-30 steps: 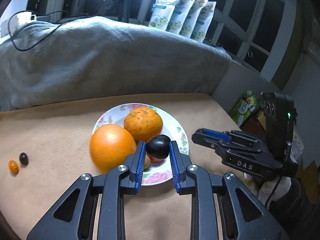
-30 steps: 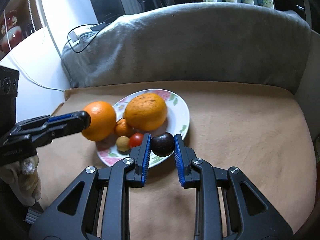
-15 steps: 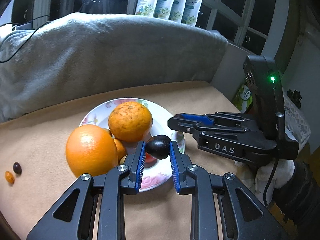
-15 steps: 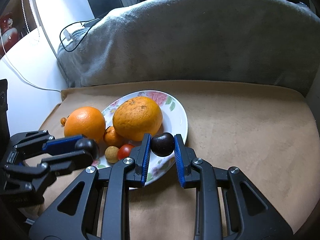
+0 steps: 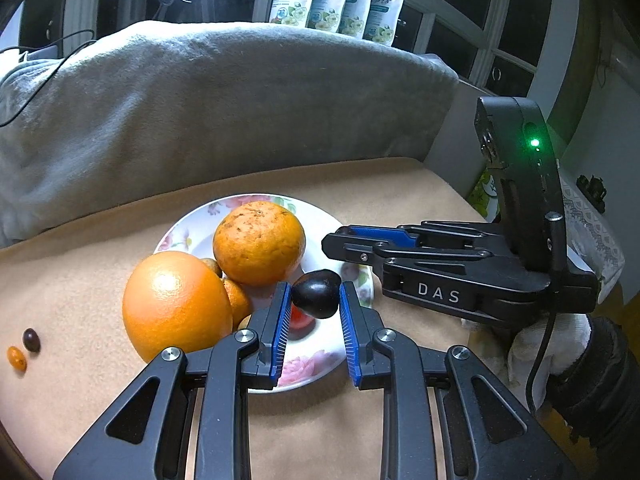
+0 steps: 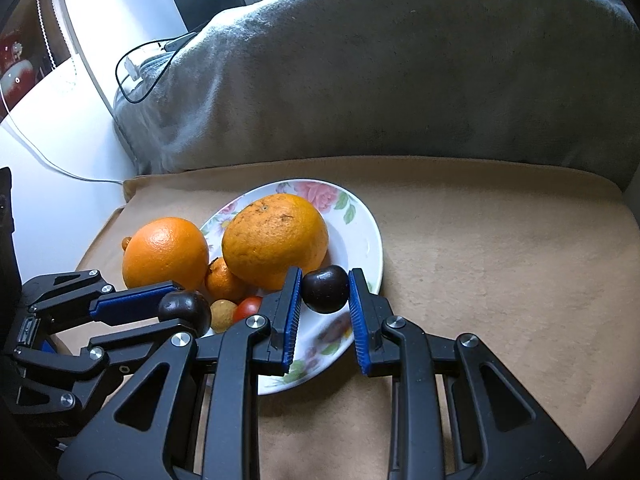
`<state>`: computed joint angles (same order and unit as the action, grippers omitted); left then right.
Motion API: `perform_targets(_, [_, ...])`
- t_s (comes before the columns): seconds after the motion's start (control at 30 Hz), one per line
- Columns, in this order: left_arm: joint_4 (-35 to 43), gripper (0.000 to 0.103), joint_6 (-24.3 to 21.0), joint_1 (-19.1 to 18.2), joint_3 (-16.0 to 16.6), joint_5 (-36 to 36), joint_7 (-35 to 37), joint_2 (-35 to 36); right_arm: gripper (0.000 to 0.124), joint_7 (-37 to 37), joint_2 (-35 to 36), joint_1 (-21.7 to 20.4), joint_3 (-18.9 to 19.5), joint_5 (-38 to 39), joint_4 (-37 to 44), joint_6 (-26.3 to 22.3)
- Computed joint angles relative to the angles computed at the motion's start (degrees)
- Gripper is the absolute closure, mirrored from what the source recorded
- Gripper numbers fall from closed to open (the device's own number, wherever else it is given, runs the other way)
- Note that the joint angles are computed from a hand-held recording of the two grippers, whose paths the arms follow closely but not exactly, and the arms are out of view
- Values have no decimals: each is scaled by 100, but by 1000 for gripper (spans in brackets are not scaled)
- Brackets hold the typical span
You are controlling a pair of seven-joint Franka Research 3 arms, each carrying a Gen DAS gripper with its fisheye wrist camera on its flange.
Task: Organize fruits
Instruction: 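Open both tools to release the two dark plums onto the plate, then withdraw both tools from the plate toward the kumquat and last plum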
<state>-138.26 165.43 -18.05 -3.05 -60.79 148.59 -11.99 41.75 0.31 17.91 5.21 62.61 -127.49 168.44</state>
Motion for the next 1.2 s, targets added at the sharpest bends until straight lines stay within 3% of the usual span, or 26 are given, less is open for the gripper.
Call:
perform_targets(0.13, [-8, 76, 35, 11, -7, 29, -12, 14, 99, 45, 13, 5, 5, -76, 21, -11])
perform_targets(0.2, [-10, 67, 59, -4, 0, 0, 28, 13, 99, 12, 10, -1, 2, -39, 24, -30])
perform_targets(0.33, [-32, 65, 128, -19, -3, -13, 59, 0, 71, -113, 8, 13, 18, 161, 30, 57])
perform_targets(0.63, [-103, 62, 215, -87, 51, -54, 180, -90, 69, -381, -84, 7, -27, 623, 41, 3])
perform_targets(0.93, [-161, 62, 285, -183, 123, 62, 118, -144, 68, -342, -185, 71, -35, 592, -12, 79])
perform_targets(1.03, [-200, 62, 303, -222, 149, 66, 119, -187, 58, -351, -221, 110, -33, 625, -28, 168])
perform_targets(1.1, [-219, 51, 312, -249, 176, 73, 119, -213, 54, -356, -253, 135, -38, 663, -32, 206])
perform_targets(1.2, [-255, 43, 352, -293, 228, 26, 151, -266, 50, -183, -302, 164, -41, 521, -55, 256])
